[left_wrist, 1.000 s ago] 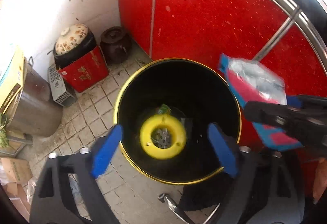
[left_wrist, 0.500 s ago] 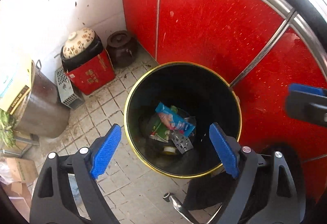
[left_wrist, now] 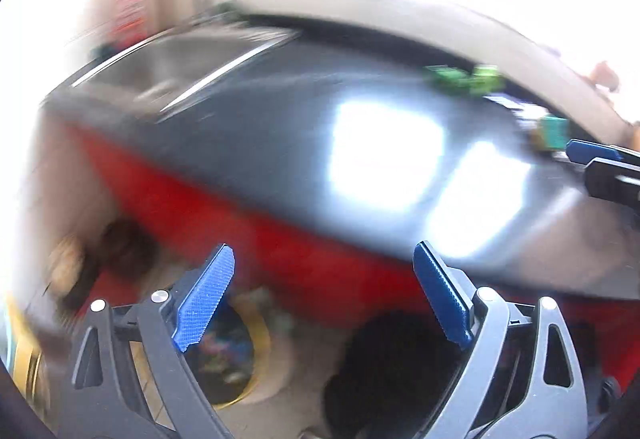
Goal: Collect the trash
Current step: 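Swing both tools back toward the counter, then grasp the green-yellow sponge with the left tool while the right tool grasps the blue cloth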
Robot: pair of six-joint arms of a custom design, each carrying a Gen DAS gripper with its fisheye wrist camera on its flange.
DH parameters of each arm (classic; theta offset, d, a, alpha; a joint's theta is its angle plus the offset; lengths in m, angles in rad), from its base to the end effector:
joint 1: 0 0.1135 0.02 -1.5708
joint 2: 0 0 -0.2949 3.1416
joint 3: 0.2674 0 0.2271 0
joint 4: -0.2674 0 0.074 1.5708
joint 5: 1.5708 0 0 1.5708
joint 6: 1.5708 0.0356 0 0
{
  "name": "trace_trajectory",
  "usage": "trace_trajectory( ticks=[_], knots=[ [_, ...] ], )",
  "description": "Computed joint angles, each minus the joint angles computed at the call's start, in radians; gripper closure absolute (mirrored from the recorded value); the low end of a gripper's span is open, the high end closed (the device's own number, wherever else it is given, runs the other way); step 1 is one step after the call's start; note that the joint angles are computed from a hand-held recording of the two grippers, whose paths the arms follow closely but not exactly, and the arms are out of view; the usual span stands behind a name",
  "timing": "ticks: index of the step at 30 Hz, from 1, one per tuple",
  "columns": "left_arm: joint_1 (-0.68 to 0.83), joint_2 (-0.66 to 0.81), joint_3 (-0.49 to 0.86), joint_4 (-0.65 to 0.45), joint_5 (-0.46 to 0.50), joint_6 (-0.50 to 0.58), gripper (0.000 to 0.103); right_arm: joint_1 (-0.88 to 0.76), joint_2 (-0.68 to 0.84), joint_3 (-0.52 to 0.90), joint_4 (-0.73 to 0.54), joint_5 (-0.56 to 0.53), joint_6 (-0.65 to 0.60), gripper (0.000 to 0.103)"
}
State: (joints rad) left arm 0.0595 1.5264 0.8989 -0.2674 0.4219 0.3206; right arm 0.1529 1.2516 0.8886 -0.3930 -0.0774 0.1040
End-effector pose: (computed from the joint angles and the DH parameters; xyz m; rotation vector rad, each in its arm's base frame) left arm 0.2864 0.0025 0.2450 0.4881 2.3395 -0.3429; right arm 0.2300 0.0382 0.2967 -0.0960 2.3322 0.2186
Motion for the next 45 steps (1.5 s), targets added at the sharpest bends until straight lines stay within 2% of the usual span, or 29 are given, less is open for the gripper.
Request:
trace_trajectory(
  ticks=[2,6,7,8,9,12,16,19,24,25,27,29,31,32,34,35,36,37,38,40,45],
  knots=[
    [-0.165,0.004,0.039,-0.002,-0.033,-0.061,0.014,-0.251,-0.094,-0.019,-0.079,-0.136,-0.144,0.016],
    [-0.463,0.077,0.157,-0.007,-0.128,-0.131,0.014,-0.754,-0.156,-0.014,-0.175,-0.285,-0.359,0.016],
    [-0.53,0.095,0.185,-0.009,-0.149,-0.145,0.014,-0.88,-0.132,0.003,-0.209,-0.345,-0.437,0.016],
    [-0.59,0.126,0.22,-0.001,-0.167,-0.155,0.014,-1.005,-0.096,0.014,-0.237,-0.452,-0.548,0.016],
    [-0.634,0.147,0.251,-0.009,-0.19,-0.163,0.014,-1.115,-0.047,0.041,-0.255,-0.502,-0.616,0.016],
    [-0.745,0.22,0.37,-0.055,-0.185,-0.165,0.014,-1.266,0.07,0.086,-0.276,-0.571,-0.731,0.016],
    [-0.835,0.367,0.538,-0.061,-0.232,-0.126,0.014,-1.306,0.194,0.133,-0.233,-0.593,-0.779,0.016],
    [-0.847,0.516,0.726,-0.138,-0.187,-0.123,0.014,-1.276,0.271,0.161,-0.191,-0.571,-0.795,0.016],
    [-0.834,0.746,1.047,-0.235,-0.129,-0.056,0.014,-1.189,0.439,0.251,-0.125,-0.485,-0.81,0.016],
    [-0.833,0.805,1.149,-0.291,-0.122,-0.03,0.014,-1.179,0.47,0.277,-0.125,-0.476,-0.811,0.016],
    [-0.824,0.872,1.262,-0.342,-0.124,-0.016,0.014,-1.148,0.528,0.321,-0.101,-0.44,-0.815,0.016],
    [-0.811,0.985,1.47,-0.463,-0.077,-0.028,0.014,-1.122,0.581,0.369,-0.104,-0.414,-0.824,0.016],
    [-0.806,1.088,1.675,-0.585,-0.049,-0.041,0.016,-1.112,0.623,0.411,-0.118,-0.417,-0.815,0.022],
    [-0.806,1.116,1.729,-0.611,-0.045,-0.036,0.017,-1.108,0.641,0.432,-0.134,-0.425,-0.816,0.027],
    [-0.81,1.098,1.687,-0.581,-0.037,-0.019,0.027,-1.099,0.66,0.451,-0.161,-0.426,-0.831,0.038],
    [-0.816,1.096,1.684,-0.587,-0.049,-0.009,0.032,-1.09,0.659,0.439,-0.146,-0.408,-0.833,0.051],
    [-0.821,1.09,1.671,-0.58,-0.061,-0.007,0.045,-1.087,0.656,0.427,-0.137,-0.404,-0.835,0.068],
    [-0.823,1.075,1.64,-0.564,-0.064,-0.006,0.054,-1.086,0.652,0.416,-0.131,-0.402,-0.835,0.072],
    [-0.826,1.04,1.566,-0.514,-0.069,-0.011,0.056,-1.088,0.641,0.397,-0.114,-0.403,-0.833,0.073],
    [-0.823,0.988,1.471,-0.467,-0.036,-0.021,0.07,-1.098,0.609,0.355,-0.107,-0.422,-0.859,0.075],
    [-0.829,0.843,1.203,-0.324,-0.068,-0.062,0.079,-1.137,0.509,0.251,-0.07,-0.43,-0.819,0.077]
  ],
)
